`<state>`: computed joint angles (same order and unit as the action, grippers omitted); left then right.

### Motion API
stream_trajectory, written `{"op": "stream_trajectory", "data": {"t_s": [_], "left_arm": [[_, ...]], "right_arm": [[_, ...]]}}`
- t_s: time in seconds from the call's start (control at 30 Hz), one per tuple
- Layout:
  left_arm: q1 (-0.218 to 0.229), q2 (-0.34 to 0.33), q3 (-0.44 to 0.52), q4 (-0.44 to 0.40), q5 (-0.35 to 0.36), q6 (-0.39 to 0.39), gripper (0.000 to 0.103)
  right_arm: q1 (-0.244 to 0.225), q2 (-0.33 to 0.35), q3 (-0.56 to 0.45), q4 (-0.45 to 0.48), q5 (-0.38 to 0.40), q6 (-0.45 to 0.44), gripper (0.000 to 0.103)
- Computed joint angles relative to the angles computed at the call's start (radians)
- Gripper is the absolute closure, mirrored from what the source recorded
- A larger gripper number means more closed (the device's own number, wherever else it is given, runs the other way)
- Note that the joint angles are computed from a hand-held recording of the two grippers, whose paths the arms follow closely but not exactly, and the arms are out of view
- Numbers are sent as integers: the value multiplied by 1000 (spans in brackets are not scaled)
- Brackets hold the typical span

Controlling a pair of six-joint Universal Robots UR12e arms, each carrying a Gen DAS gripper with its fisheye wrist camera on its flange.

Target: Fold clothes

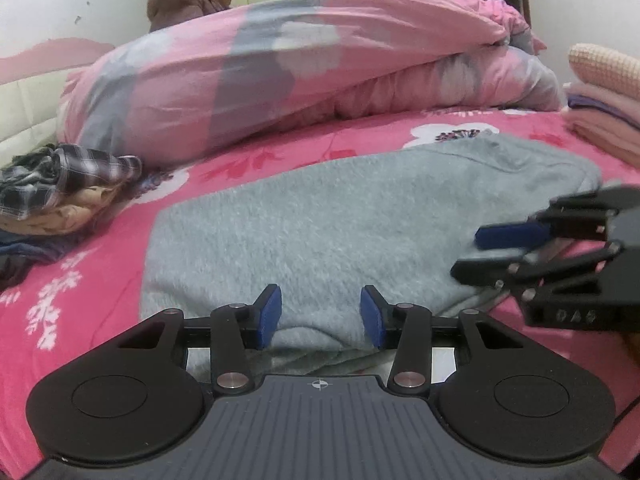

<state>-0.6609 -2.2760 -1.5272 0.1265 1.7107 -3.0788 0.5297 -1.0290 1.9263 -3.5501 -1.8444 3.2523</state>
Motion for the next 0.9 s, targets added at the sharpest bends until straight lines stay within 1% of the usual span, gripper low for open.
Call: {"op": "stream_trajectory", "data": {"t_s": [0.1, 0.27, 0.57, 0.9], "left_arm": [[3, 2, -4, -2, -8, -31, 58], [2, 3, -4, -7, -5, -36, 56], [-2, 4, 5, -31, 12, -48, 56], [-5, 3, 6, -34, 24, -53, 56]], "right_arm": [[0, -1, 1, 0, -1, 1, 62], [2, -1, 0, 2, -7, -1, 61], [2, -1, 0, 1, -11, -4, 60], [1, -1, 2, -1, -9, -4, 60]]}}
